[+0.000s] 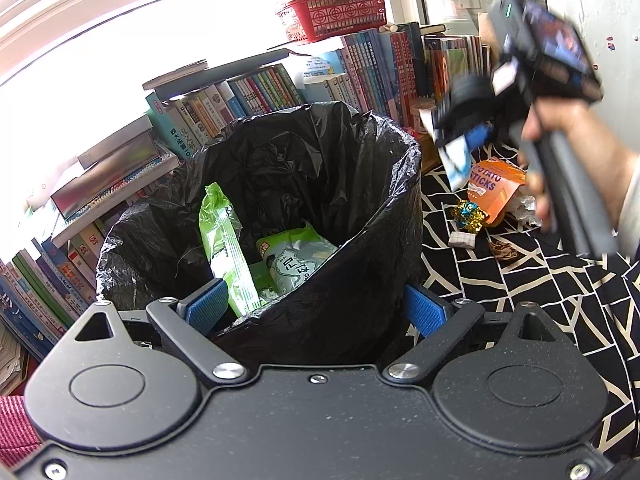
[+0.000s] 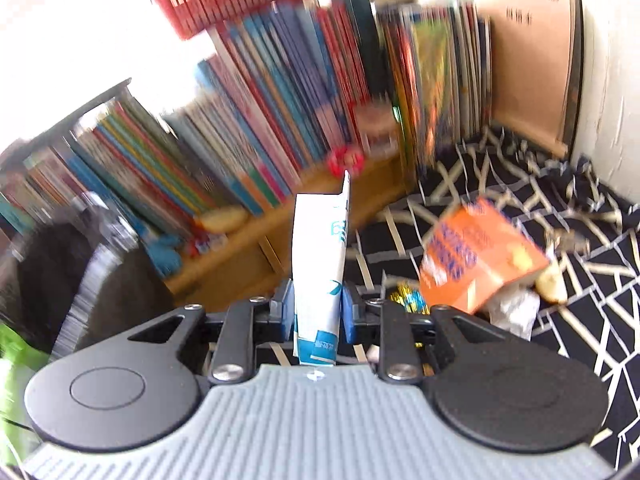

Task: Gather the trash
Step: 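Carry the white paper packet with the right gripper into the trash bag and release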

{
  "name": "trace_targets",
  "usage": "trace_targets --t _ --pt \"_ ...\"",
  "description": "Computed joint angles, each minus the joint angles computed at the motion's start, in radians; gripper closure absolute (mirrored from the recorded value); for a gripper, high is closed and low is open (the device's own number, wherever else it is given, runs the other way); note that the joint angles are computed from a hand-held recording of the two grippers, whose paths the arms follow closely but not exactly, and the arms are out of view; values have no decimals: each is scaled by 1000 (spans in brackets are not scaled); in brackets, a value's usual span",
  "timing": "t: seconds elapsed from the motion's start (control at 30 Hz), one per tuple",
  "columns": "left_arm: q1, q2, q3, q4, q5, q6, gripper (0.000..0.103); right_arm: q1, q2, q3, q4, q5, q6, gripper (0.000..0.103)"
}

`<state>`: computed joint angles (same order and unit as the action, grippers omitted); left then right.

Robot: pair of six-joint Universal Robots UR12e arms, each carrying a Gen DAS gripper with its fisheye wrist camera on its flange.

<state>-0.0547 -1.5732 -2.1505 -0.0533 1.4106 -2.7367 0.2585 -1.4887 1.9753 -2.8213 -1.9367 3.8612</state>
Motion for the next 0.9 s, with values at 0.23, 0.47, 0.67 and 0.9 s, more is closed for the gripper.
trace_targets --t 0.23,0.47,0.67,0.9 --pt "0 1 -1 0 0 1 10 14 -40 7 -177 35 -62 73" --pt "-1 3 -2 -2 -2 1 10 1 -44 7 -299 268 -93 73" --pt "-2 4 -3 -2 -1 -1 10 2 -30 4 -311 425 -126 71" --pt "-2 4 -3 -3 -1 -2 10 13 -15 -9 -275 492 -197 65"
